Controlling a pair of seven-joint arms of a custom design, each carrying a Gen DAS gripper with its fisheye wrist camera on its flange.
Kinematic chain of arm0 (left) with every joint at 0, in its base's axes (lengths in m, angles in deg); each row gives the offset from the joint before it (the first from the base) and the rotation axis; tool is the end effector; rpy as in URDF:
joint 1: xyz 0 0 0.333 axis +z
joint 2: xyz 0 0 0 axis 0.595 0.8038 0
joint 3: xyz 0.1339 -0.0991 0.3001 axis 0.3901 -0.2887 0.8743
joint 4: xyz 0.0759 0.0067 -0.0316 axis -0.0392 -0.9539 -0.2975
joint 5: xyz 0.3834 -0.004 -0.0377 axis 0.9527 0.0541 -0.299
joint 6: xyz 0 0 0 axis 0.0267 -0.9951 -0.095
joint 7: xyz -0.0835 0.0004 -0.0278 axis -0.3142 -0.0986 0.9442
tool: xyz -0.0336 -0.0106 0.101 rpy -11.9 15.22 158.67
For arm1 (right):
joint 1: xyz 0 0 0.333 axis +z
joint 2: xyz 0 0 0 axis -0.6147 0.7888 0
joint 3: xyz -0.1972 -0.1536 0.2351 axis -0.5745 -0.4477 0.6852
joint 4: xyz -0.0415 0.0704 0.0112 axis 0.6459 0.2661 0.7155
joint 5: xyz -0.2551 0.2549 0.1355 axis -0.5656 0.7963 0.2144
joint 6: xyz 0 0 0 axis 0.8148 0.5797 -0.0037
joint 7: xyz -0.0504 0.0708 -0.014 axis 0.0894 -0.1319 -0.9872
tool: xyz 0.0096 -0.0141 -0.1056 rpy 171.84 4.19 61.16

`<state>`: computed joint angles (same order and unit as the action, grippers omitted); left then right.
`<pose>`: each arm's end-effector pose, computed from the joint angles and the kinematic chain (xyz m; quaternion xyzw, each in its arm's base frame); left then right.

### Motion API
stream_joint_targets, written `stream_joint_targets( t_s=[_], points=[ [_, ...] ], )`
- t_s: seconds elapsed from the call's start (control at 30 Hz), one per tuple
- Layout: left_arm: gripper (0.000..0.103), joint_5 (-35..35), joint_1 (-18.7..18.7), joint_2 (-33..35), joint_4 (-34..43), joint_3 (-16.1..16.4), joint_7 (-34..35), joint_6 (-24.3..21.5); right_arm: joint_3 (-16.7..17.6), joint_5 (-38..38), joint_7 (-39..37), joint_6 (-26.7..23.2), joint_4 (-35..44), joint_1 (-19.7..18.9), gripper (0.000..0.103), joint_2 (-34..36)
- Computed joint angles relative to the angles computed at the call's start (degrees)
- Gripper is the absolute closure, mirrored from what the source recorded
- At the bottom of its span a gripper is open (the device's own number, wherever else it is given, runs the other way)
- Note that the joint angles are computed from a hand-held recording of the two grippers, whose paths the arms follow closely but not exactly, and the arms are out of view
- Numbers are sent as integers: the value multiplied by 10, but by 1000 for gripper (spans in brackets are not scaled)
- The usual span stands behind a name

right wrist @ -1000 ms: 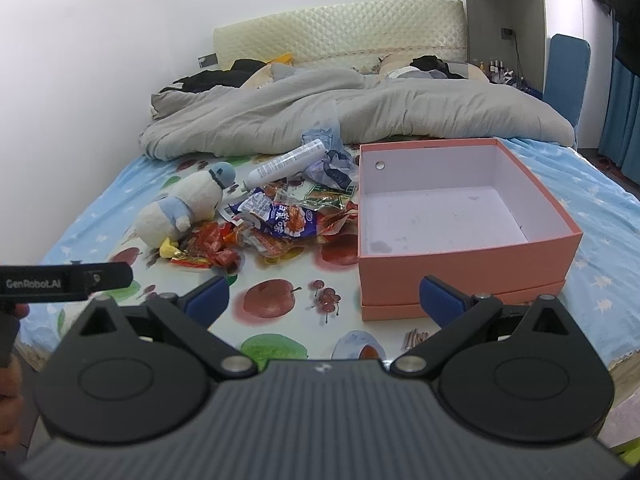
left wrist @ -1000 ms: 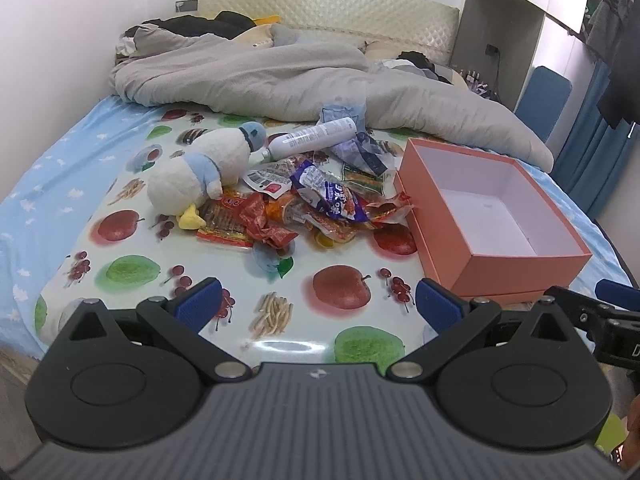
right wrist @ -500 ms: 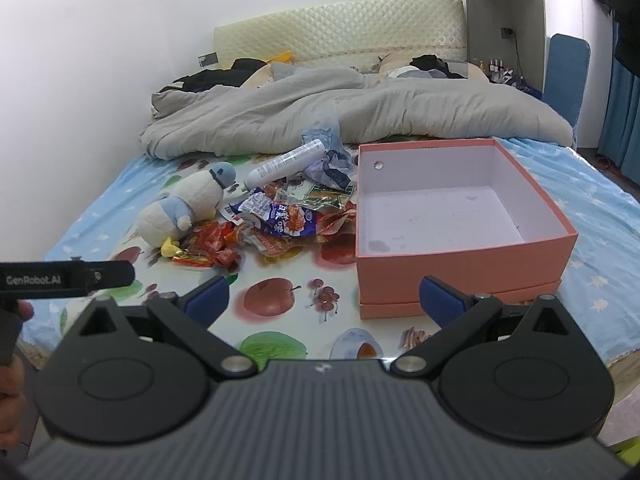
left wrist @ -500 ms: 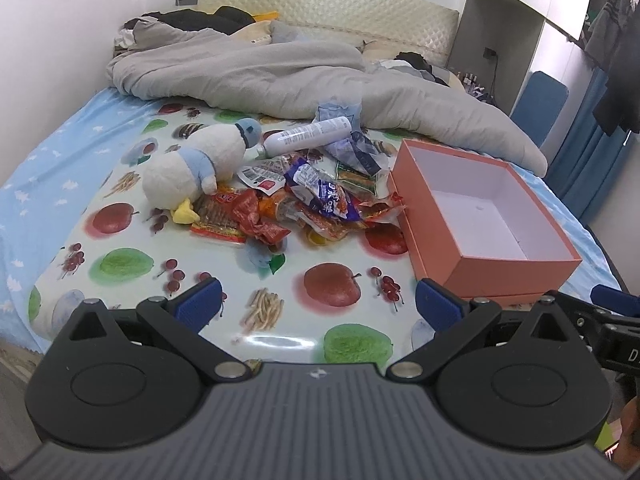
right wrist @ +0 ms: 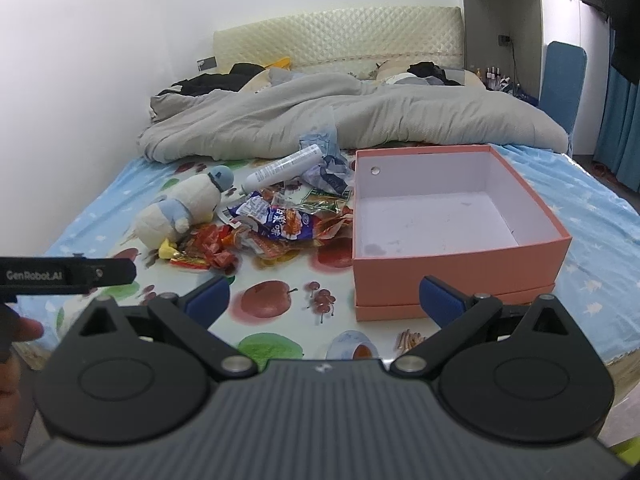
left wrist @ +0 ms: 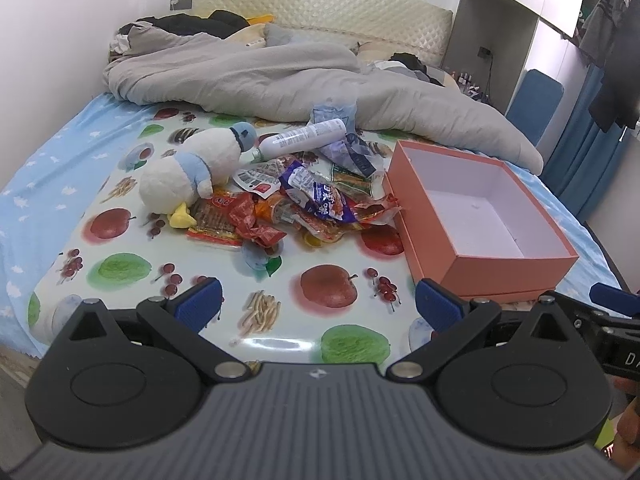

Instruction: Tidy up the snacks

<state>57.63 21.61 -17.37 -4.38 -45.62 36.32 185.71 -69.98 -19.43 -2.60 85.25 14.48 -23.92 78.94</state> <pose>0.6243 -0.2342 0.6249 -0.7896 0.4509 -0.2690 0.3177 0.7321 0.2537 0.5917 -0.7535 0.4453 -0.1666 0.4540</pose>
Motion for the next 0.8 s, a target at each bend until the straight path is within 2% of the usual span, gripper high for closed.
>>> stream_joint_targets(
  t_s=[0.1, 0.27, 0.33, 0.43, 0.53, 0.63, 0.8],
  points=[
    [0, 4, 0, 2, 0, 2, -5, 1, 1, 13, 19, 15, -3, -1, 0, 3],
    [0, 4, 0, 19, 22, 8, -7, -2, -6, 0, 48, -11, 34, 2, 6, 29],
    [0, 1, 3, 24, 25, 9, 0, 7, 3, 1, 38, -28, 54, -3, 7, 42],
    [0, -8, 7, 31, 30, 12, 13, 15, -4, -8, 46, -14, 65, 7, 9, 52],
    [0, -15, 10, 40, 34, 16, 24, 15, 1, -6, 52, -21, 87, 8, 10, 68],
    [0, -26, 17, 42, 28, 21, 24, 23, -8, -24, 71, -43, 121, 19, 22, 90],
    [0, -34, 29, 38, 14, 27, 22, 36, -6, -40, 89, -55, 181, 31, 31, 130]
  ],
)
